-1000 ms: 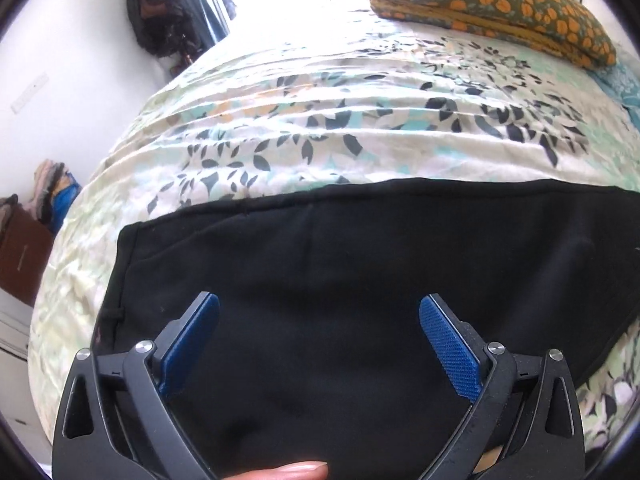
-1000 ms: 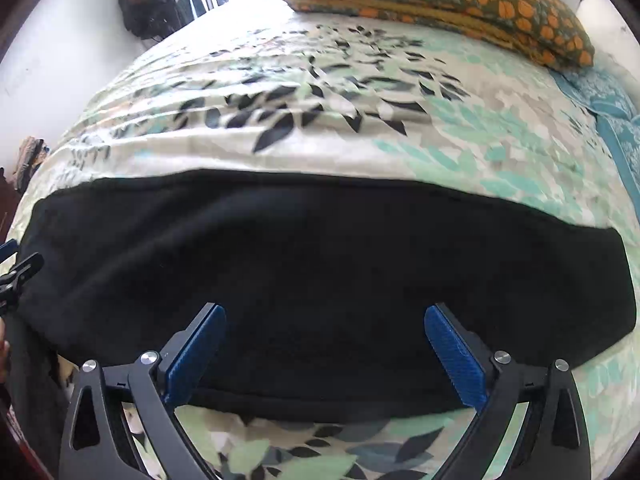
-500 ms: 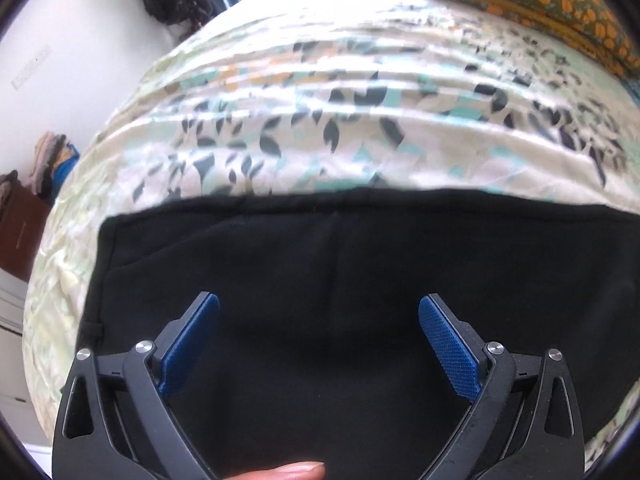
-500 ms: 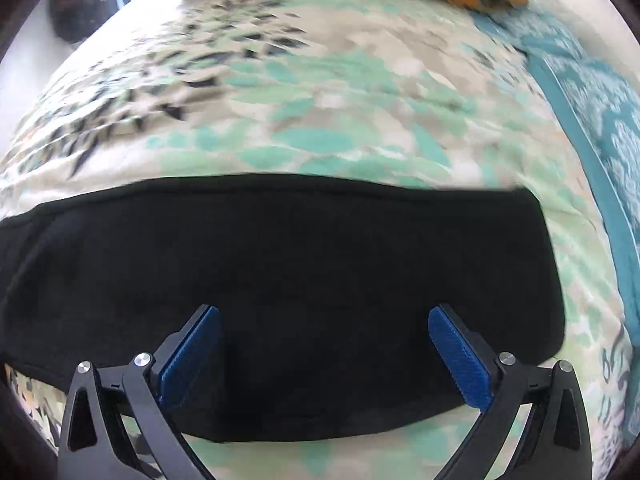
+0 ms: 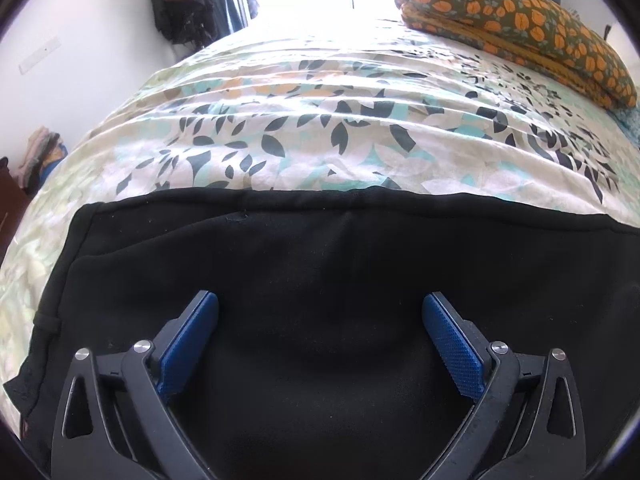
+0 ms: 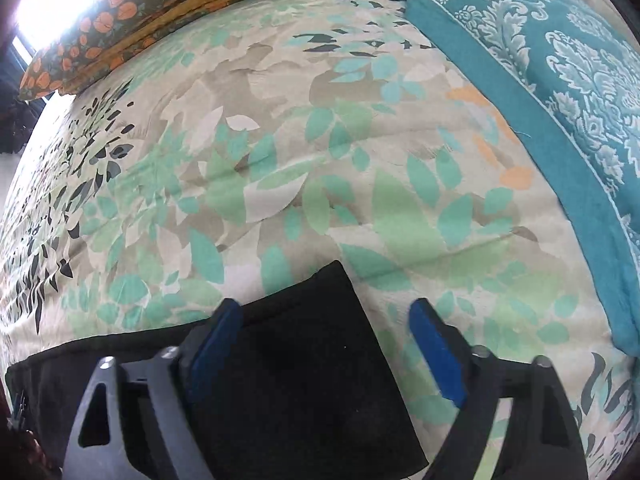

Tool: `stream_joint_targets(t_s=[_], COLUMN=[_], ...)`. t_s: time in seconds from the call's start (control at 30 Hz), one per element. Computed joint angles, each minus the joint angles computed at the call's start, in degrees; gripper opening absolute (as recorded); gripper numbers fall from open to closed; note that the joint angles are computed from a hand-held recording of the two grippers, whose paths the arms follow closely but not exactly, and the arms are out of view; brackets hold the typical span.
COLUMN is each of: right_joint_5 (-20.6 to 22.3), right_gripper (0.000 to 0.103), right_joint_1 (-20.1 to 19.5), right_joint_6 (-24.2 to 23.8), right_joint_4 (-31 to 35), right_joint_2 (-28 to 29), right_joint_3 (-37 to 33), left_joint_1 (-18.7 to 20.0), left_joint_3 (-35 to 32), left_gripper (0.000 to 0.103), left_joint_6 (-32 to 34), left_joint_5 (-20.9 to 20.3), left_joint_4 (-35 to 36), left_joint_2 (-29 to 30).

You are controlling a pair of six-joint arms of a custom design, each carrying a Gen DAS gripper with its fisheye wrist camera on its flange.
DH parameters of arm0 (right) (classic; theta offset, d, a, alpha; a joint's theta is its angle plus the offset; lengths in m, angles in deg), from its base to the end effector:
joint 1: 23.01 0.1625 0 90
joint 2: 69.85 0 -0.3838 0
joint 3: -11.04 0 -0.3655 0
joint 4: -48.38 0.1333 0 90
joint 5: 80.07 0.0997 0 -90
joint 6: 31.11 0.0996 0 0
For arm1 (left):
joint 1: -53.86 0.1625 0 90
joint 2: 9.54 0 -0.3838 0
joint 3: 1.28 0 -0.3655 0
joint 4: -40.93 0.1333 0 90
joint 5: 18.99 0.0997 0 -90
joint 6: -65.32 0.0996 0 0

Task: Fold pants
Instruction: 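Close the right tool on the trouser leg hem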

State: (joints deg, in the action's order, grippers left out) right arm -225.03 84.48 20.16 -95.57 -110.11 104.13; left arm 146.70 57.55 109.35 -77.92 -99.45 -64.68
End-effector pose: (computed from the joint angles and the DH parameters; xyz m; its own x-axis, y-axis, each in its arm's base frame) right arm 0.2340 -0.5705 0.0641 -0.5800 0.6455 0.4969 0.2429 0.7193 -0.6508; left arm 0.2199 -0.7045 0.4679 -0.6253 0.1760 -0.7603 0.5572 0.7828 -0.2771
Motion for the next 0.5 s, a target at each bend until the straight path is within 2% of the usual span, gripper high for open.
stream_joint_targets(t_s=[0.03,0.07,0.17,0.2,0.23,0.3,0.4,0.43,0.5], right_joint_5=[-2.06,-3.58,-6.28,-6.88,-7.62,-7.57,-4.71,-4.18,-2.54], right_gripper=[0.017,0.013,0.01,0.01,0.009,0.009,0.008,0.008,0.009], right_joint_1=[0.93,2.12,7.41,9.77,12.44,17.69,25.21,27.19,29.87], right_joint_6=[0.57,-0.56,-5.49,-5.83,-3.92,3.62,20.94,26.46,34.92], right_joint_4=[-0.01,-2.41,-10.2,-11.82,-11.58,-9.04,-3.68,-1.35,-0.38], right_joint_2=[0.4,0.68,1.3,1.33,1.26,1.84,4.53,5.99,8.31], right_joint_3=[-0.17,0.23,2.95,4.43,6.14,9.43,12.84,12.91,13.81], left_joint_1=[0.05,0.06,0.04,0.01,-0.04,-0.22,-0.89,-1.32,-2.69], left_joint_3=[0.0,0.0,-0.02,0.01,0.06,0.3,0.35,-0.62,-4.36], left_gripper=[0.103,0.103,0.103,0.103,0.103,0.102,0.102,0.102,0.102], left_joint_6=[0.02,0.09,0.21,0.27,0.35,0.61,0.73,-0.21,-3.95], left_joint_5=[-0.14,-0.18,-0.1,0.01,0.15,0.66,2.75,4.24,8.93], left_joint_4=[-0.08,-0.2,-0.38,-0.44,-0.53,-0.87,-0.62,1.58,11.29], left_joint_2=[0.01,0.04,0.13,0.13,0.12,0.07,0.11,0.32,0.7])
